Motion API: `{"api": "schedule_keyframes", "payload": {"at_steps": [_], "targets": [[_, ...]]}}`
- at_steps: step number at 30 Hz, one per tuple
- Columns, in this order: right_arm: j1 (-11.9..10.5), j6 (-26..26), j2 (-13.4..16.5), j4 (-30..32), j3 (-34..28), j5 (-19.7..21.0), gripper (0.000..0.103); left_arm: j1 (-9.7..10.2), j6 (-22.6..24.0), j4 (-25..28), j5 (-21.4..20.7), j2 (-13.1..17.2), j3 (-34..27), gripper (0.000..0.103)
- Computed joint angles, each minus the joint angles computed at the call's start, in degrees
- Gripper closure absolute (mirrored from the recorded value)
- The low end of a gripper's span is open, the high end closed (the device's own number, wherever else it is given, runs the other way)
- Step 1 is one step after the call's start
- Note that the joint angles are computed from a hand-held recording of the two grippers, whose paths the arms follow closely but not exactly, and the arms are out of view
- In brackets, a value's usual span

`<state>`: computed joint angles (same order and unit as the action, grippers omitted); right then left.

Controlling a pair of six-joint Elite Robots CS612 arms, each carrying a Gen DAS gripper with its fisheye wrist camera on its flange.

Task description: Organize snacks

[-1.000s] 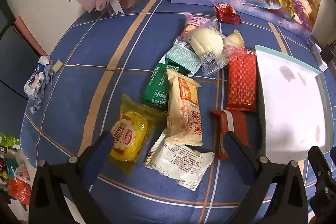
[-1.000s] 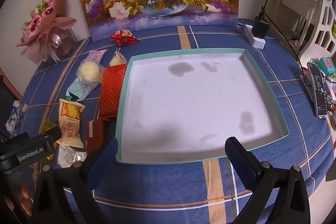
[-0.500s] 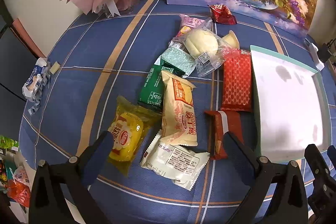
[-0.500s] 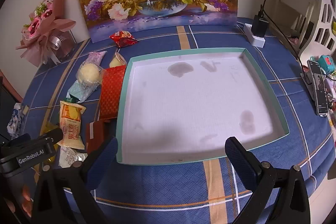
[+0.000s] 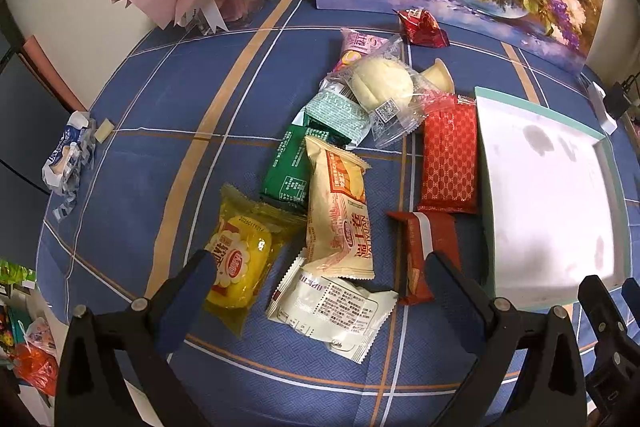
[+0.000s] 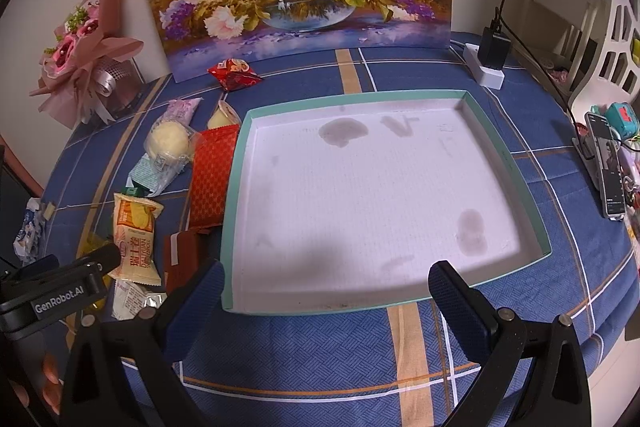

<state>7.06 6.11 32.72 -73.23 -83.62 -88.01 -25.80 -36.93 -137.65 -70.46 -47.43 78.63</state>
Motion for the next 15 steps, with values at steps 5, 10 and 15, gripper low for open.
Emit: {"api": "schedule_keyframes", "payload": {"at_steps": [5, 10, 15], "targets": [[-0.02, -0.06, 0.00, 0.02, -0.01, 0.01, 0.000, -0.03, -0.30, 0.36, 0.04, 0.13, -0.31, 0.000], [-0.02, -0.03, -0.01, 0.00, 0.03, 0.02, 0.000, -0.01, -0.27, 0.40, 0.03, 0.09, -0.28, 0.000], [-0.05, -0.08, 0.01, 0.03, -0.03, 0.08, 0.000, 0.03, -0.44, 0.62, 0.00, 0.09, -0.32, 0.000]]}}
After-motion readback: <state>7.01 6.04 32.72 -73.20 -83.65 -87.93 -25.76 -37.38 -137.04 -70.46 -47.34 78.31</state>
